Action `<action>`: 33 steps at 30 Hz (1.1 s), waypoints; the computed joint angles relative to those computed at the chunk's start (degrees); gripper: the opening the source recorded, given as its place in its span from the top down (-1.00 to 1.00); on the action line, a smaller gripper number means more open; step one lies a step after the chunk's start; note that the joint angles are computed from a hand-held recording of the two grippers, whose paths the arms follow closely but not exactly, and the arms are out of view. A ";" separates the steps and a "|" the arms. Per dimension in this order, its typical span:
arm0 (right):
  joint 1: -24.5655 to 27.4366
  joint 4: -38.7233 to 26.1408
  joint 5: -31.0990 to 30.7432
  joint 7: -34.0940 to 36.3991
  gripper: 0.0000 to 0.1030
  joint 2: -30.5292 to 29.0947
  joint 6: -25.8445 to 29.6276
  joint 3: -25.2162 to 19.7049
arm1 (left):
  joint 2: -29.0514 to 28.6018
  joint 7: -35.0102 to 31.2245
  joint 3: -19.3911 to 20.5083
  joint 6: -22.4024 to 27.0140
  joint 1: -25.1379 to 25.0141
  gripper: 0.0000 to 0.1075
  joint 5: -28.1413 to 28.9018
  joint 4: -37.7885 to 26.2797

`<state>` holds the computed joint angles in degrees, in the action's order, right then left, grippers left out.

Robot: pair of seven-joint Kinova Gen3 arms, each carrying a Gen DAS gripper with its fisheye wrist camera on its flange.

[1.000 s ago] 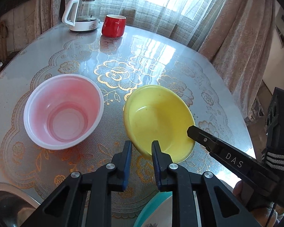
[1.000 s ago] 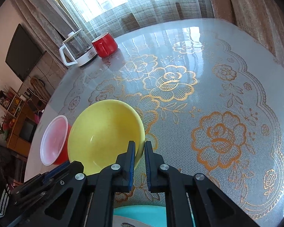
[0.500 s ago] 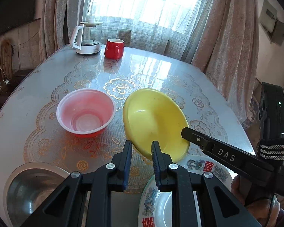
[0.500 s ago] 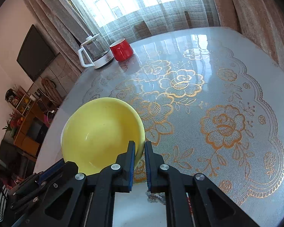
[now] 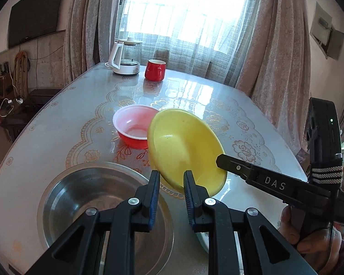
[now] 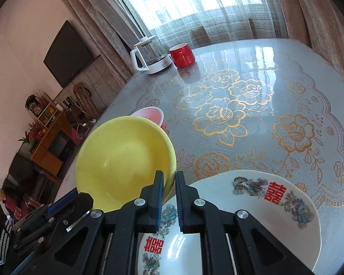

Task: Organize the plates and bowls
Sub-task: 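Lift the yellow bowl and carry it over the steel bowl, then lower the yellow bowl into the steel bowl and open the left gripper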

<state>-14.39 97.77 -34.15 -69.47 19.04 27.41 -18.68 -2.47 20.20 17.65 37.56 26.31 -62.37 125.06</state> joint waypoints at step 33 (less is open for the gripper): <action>-13.22 -2.26 9.67 -4.26 0.73 2.97 7.51 0.68 | -17.50 -3.13 14.17 -6.37 -18.94 0.57 20.32 16.59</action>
